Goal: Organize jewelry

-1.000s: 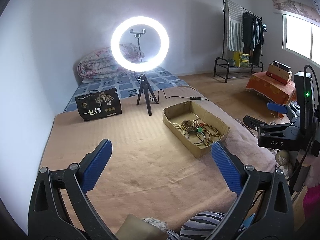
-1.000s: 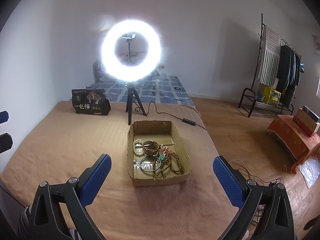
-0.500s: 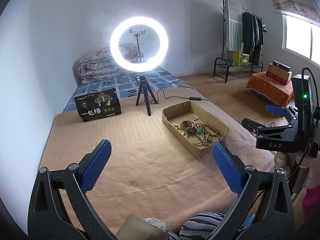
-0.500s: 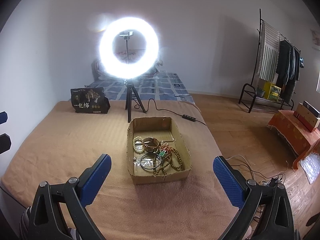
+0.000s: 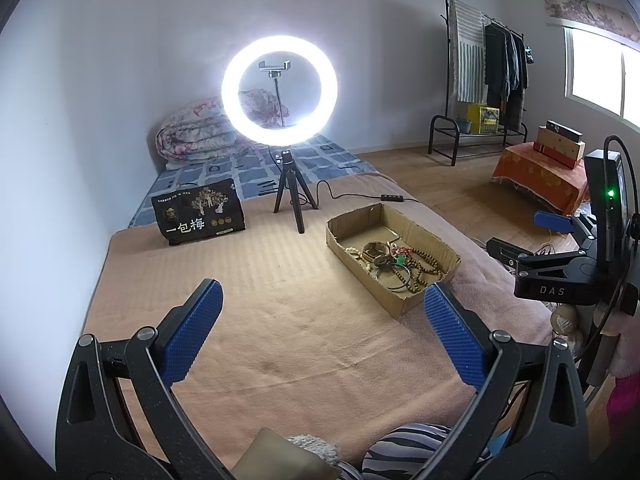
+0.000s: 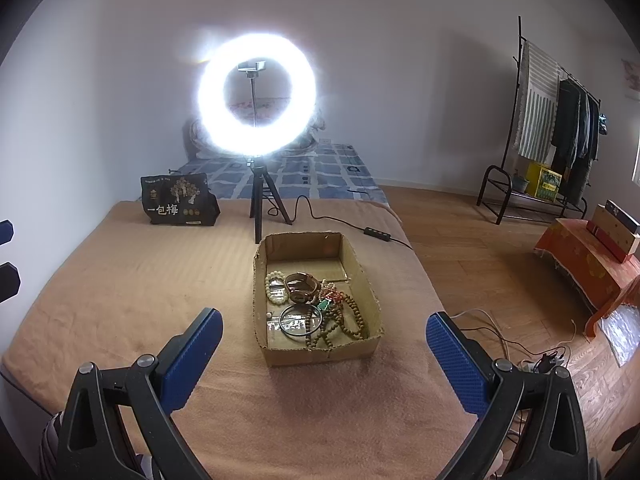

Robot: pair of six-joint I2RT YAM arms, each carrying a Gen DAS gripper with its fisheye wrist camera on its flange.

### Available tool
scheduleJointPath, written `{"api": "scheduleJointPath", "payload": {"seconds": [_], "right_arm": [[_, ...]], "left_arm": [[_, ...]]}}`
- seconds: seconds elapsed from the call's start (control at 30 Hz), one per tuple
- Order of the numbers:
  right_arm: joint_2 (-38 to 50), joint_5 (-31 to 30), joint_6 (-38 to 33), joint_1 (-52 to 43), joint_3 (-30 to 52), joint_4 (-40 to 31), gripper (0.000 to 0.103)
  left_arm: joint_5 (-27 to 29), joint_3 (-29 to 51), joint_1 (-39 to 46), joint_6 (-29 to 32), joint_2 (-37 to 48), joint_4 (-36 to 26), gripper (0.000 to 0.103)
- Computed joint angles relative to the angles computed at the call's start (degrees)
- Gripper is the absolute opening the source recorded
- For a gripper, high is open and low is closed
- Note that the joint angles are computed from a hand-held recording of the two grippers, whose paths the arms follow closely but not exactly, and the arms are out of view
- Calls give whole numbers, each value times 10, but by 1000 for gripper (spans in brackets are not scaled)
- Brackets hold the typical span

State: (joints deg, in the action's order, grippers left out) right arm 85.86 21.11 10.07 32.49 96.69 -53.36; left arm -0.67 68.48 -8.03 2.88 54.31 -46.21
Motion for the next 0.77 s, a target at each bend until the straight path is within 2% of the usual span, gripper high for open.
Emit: {"api": "scheduleJointPath", "payload": {"seconds": [0.77], "right_arm": [[-9, -8, 3, -10, -24, 5, 103]], "left_arm": [[-16, 1, 12, 7, 6, 20, 102]]}}
